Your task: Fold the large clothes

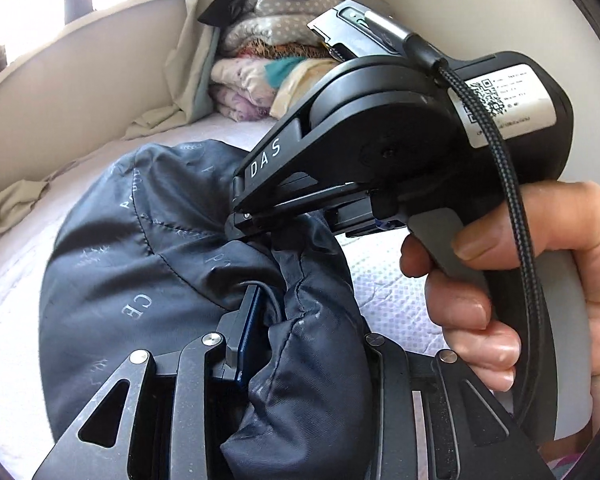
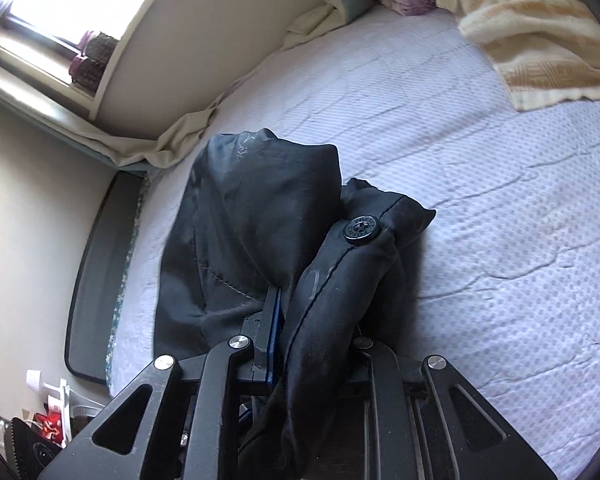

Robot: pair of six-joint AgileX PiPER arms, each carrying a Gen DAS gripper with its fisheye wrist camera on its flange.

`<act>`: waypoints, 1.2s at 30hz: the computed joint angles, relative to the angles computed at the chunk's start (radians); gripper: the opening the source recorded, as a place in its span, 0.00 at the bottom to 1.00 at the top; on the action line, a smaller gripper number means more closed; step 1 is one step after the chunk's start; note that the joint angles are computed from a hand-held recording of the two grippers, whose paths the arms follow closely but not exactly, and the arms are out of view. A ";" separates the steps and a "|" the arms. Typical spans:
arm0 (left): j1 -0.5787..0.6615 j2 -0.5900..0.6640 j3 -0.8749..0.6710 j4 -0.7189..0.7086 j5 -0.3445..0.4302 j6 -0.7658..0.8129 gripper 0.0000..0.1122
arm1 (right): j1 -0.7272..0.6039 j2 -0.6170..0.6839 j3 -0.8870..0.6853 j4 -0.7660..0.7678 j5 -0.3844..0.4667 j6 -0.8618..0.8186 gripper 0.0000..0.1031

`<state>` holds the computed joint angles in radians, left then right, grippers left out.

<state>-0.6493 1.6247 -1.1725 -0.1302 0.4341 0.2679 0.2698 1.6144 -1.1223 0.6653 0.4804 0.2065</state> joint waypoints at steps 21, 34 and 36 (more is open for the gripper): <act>0.464 -0.352 0.099 -0.457 0.337 0.406 0.53 | -0.006 0.030 0.023 -0.004 -0.015 -0.013 0.13; 0.383 -0.173 0.190 -0.455 0.194 0.417 0.35 | -0.006 -0.012 0.097 -0.160 -0.048 0.159 0.13; 0.339 -0.166 0.218 -0.394 0.133 0.371 0.35 | 0.005 -0.021 0.102 -0.255 -0.053 0.265 0.17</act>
<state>-0.3106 1.4584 -0.9543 -0.5245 0.5674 0.6385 0.2753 1.5932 -1.0206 0.4103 0.4278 0.4718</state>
